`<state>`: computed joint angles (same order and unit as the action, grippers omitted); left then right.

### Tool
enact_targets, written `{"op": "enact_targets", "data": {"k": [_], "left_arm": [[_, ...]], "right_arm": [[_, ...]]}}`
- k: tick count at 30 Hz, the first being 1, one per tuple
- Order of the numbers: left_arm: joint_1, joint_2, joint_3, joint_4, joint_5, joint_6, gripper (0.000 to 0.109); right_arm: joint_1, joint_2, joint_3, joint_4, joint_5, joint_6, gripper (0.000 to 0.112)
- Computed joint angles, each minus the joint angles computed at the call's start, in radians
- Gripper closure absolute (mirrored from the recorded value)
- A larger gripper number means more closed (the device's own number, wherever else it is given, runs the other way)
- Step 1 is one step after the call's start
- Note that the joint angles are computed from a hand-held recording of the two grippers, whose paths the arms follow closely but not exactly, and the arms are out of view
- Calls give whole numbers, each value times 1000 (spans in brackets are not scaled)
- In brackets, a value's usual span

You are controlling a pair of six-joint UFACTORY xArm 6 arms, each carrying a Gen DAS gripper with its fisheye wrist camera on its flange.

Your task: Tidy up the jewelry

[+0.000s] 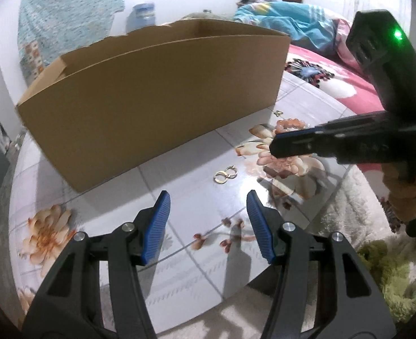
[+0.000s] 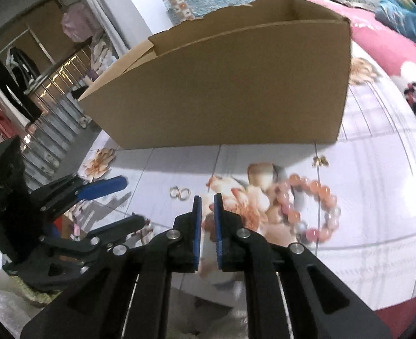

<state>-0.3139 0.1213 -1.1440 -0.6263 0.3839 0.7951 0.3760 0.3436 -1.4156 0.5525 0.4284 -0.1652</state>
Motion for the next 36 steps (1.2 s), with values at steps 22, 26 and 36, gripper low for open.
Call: {"op": "enact_targets", "data": {"k": [22, 26, 36], "left_arm": [[-17, 127, -139, 94, 53, -42, 82], [-18, 131, -145, 62, 59, 3, 90], [-27, 128, -141, 49, 58, 22, 98]], "right_arm": [[-4, 39, -32, 72, 16, -65, 94], [-5, 47, -39, 80, 18, -66, 94], [-5, 42, -34, 70, 6, -62, 94]]}}
